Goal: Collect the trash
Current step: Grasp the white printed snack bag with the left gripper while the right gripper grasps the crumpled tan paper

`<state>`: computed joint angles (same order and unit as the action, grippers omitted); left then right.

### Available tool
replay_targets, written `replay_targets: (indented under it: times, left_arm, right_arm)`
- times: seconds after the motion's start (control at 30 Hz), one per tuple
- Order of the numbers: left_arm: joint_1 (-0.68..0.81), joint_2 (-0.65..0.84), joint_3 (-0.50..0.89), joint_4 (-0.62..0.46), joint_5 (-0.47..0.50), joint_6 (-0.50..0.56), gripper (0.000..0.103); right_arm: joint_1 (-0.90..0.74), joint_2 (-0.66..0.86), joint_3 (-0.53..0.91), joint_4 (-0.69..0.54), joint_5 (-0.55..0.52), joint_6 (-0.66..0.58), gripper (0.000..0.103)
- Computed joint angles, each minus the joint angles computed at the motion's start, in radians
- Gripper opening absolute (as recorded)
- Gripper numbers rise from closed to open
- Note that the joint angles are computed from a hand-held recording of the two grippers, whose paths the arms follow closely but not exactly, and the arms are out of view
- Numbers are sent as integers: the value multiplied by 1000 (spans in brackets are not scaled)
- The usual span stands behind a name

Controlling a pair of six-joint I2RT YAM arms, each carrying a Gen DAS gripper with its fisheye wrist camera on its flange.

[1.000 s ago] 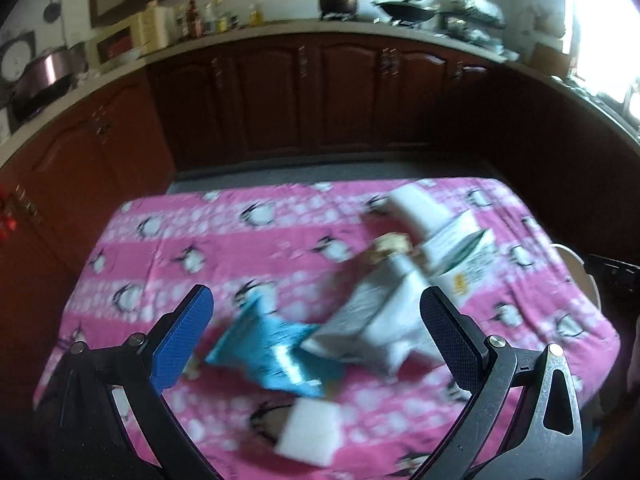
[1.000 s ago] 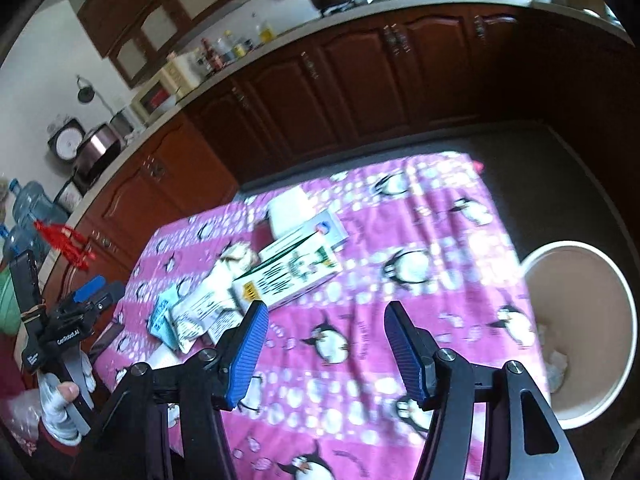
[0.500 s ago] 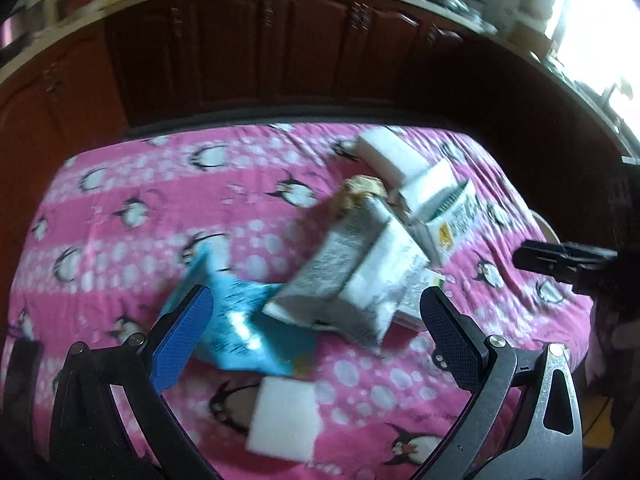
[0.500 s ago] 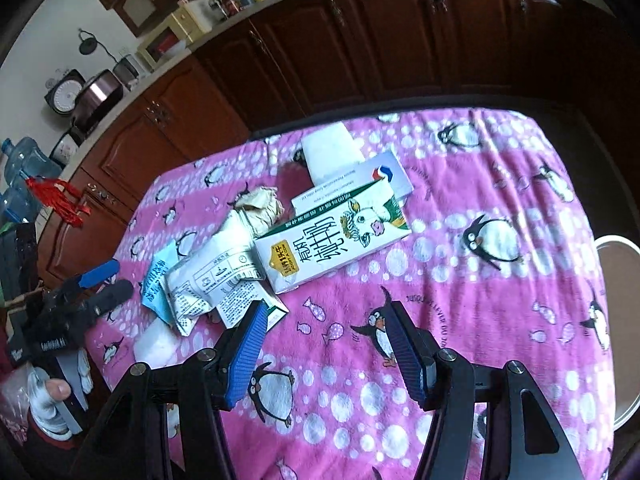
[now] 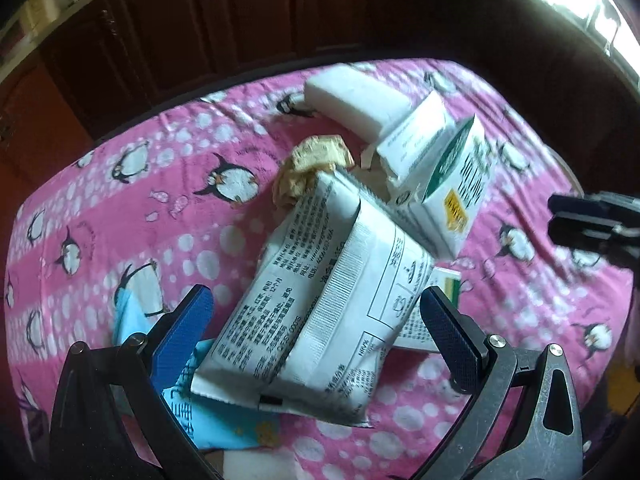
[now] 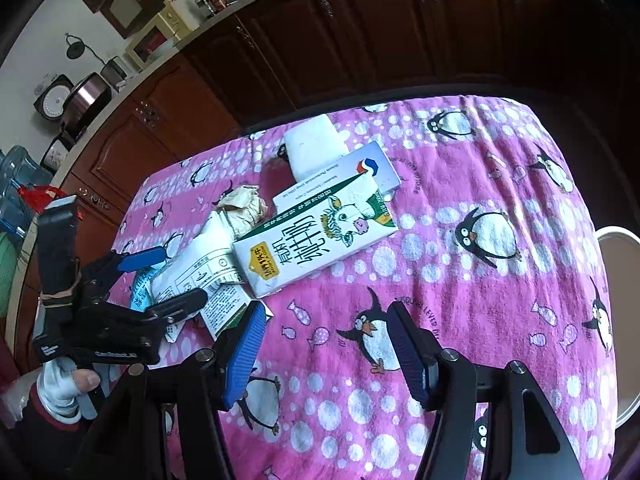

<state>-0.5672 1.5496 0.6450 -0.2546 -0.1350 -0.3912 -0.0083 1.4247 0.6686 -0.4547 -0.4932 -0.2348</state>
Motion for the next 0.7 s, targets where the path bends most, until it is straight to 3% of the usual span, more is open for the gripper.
replay_targets:
  times: [0.1,0.37,0.7]
  left_arm:
    - [14,45,12,9,16,30,103]
    - [149,99,8,50,239,41,103]
    - [182,161,84,-40,310,54,103]
  right_arm:
    - [7,16,6,7,-1,7,60]
    - [41,41,15,28,14,21,60]
    - [93,107,53,55,22,75,61]
